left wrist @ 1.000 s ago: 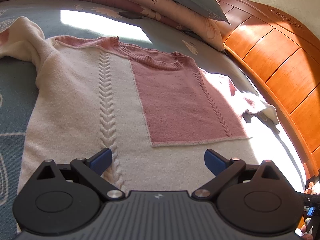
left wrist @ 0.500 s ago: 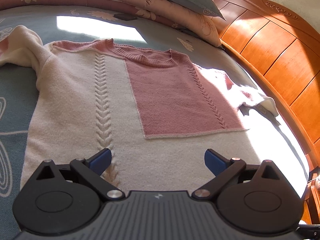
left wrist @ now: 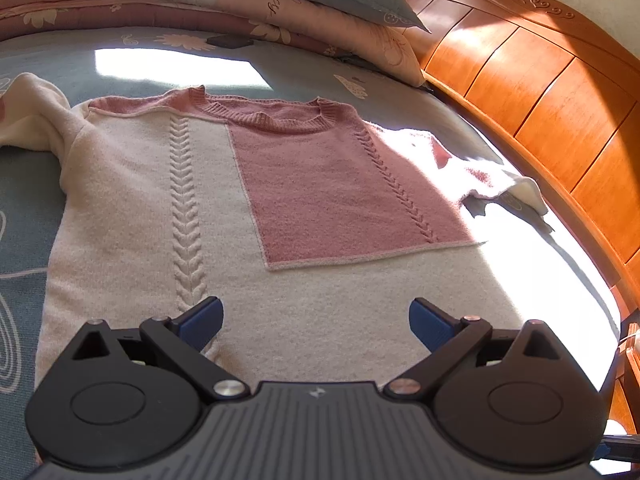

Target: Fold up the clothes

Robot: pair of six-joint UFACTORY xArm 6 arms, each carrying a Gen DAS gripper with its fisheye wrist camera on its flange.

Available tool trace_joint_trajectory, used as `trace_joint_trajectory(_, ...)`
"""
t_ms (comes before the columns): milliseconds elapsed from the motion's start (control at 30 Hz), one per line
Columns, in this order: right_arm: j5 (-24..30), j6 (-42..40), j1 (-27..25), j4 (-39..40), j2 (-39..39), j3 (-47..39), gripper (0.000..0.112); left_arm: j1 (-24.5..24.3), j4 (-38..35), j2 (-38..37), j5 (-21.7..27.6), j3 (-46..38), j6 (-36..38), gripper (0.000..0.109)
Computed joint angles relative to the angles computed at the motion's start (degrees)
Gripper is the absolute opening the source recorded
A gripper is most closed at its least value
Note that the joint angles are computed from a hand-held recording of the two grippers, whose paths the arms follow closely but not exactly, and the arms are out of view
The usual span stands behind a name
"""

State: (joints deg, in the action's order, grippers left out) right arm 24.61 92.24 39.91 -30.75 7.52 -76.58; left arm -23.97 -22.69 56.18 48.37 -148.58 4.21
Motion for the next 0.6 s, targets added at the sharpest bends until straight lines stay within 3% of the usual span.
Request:
trace_joint_trajectory(233, -0.5, -4.5, 0.6, 6.0, 0.8, -0.1, 0.103, 0.1, 1.0, 2.7, 2.6, -4.8, -1.5, 0.099)
trace_joint_trajectory(300, -0.8, -7.2, 1.0, 9.0, 0.3, 0.3, 0.103, 0.0, 0.2, 0.9, 1.2, -1.7, -0.4, 0.099)
trace_joint_trajectory(433, -3.1, -5.6, 0.5, 5.8, 1.6, -1.6, 0.103, -0.4, -0.4, -2.0, -0.8, 3.2, 1.7, 0.099)
trace_joint_trajectory(600, -9.7, -22.4, 1.0, 23.6, 9.8, -8.7, 0.103, -0.5, 1.0, -1.5, 0.0, 2.5, 1.2, 0.099)
